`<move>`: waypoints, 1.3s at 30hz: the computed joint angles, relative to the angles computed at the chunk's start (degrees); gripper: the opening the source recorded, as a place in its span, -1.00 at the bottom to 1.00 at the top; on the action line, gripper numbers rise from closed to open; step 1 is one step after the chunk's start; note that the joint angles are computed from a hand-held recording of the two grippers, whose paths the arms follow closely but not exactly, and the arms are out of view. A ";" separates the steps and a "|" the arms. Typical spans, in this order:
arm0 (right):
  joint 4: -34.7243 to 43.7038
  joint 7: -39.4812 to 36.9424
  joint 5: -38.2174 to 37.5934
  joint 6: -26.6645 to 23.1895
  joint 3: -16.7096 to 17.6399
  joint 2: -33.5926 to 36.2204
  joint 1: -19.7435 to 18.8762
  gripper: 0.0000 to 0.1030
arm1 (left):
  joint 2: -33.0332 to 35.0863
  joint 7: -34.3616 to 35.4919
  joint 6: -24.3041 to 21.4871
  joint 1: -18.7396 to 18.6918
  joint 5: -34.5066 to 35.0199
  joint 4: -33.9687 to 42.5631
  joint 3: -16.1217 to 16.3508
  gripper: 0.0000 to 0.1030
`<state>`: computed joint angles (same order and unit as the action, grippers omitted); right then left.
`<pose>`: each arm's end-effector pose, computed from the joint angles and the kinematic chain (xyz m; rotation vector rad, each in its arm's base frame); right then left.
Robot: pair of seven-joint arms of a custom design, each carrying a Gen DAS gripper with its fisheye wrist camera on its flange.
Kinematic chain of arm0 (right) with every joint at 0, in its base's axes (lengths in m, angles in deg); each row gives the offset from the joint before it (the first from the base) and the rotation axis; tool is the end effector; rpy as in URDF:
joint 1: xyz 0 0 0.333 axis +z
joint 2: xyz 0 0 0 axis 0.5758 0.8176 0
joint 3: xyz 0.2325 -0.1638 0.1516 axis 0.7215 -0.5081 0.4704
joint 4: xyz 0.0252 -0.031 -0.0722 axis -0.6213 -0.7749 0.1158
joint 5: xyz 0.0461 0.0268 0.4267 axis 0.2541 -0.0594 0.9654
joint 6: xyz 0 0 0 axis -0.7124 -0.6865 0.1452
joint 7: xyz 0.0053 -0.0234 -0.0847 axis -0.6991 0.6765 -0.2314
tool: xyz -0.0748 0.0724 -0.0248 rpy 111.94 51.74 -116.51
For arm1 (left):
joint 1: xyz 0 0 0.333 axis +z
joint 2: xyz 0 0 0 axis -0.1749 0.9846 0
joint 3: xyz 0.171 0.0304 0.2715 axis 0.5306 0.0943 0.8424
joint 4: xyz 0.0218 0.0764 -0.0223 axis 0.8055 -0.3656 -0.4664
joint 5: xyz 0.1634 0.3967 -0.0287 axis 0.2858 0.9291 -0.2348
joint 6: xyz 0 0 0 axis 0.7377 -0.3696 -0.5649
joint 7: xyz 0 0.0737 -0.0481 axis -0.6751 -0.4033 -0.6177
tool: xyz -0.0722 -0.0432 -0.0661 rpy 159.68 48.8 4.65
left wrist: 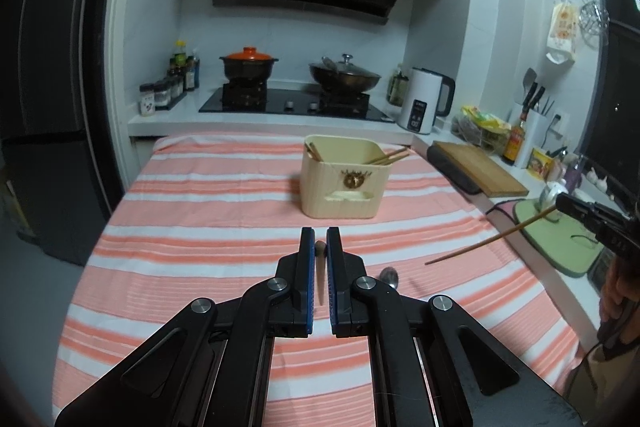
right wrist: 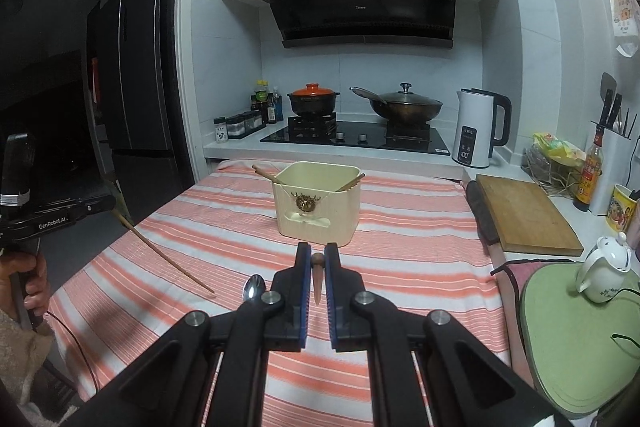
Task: Organize utensils
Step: 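Lift and carry the chopsticks in both tools over the cream box, then open both tools to drop the chopsticks into the box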
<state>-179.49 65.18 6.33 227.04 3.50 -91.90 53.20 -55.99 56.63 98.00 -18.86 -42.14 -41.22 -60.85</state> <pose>0.4644 0.1090 0.6771 -1.6668 1.3631 -0.7471 0.5091 -0.0572 0.6361 -1.4928 1.8071 -1.1950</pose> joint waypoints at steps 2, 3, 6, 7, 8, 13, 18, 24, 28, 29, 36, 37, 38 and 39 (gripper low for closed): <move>0.27 -0.24 0.68 0.30 -0.37 0.08 0.68 -0.87 | 0.46 0.23 -0.24 -0.26 -0.25 0.66 0.20 -0.93; 0.62 -0.49 1.05 0.36 -0.65 0.32 1.05 -0.87 | 0.73 0.39 -0.46 -0.46 -0.57 1.02 0.34 -0.93; 1.63 -1.21 2.09 0.67 -1.23 1.04 1.78 -0.87 | 1.10 1.79 -1.50 -1.33 -2.39 2.16 1.14 -0.93; 2.03 -1.44 2.35 0.80 -1.36 1.29 1.90 -0.87 | 1.07 2.40 -1.62 -1.53 -3.02 2.45 1.33 -0.93; 2.35 -1.53 2.49 0.99 -1.33 1.45 1.86 -0.87 | 1.09 2.95 -1.71 -1.70 -3.65 2.89 1.50 -0.93; 4.91 -2.64 3.41 1.98 -1.71 2.87 2.31 -0.87 | 2.06 6.40 -2.02 -2.86 -8.04 6.76 2.64 -0.93; 10.00 -4.58 3.59 3.23 -1.74 6.85 2.41 -0.87 | 6.45 10.58 -2.62 -3.38 -12.98 14.39 3.13 -0.93; 16.80 -5.58 4.03 7.23 -0.94 13.41 1.16 -0.87 | 15.56 12.05 -0.71 -0.87 -16.32 25.99 -0.26 -0.93; 21.98 -4.55 4.72 10.55 -0.24 18.94 -0.19 -0.87 | 22.26 8.32 1.68 1.68 -12.73 32.75 -3.77 -0.93; 23.44 -4.14 4.69 11.14 0.07 20.49 -0.68 -0.87 | 23.95 6.59 1.25 2.37 -11.24 34.46 -4.42 -0.93; 34.62 -8.40 12.20 8.45 2.17 31.78 -3.10 -0.87 | 34.08 -4.95 -0.97 4.92 0.96 43.85 -7.56 -0.93; 36.23 -9.04 13.32 7.29 2.95 33.44 -3.90 -0.87 | 35.33 -6.37 -1.55 5.04 2.72 44.91 -7.74 -0.93; 37.58 -8.83 13.71 6.49 3.64 34.83 -4.68 -0.87 | 36.24 -7.80 -2.14 5.05 4.42 45.62 -7.90 -0.93; 38.74 -9.22 14.66 5.71 4.54 36.26 -5.58 -0.87 | 37.29 -8.92 -2.93 5.17 5.80 46.47 -8.05 -0.93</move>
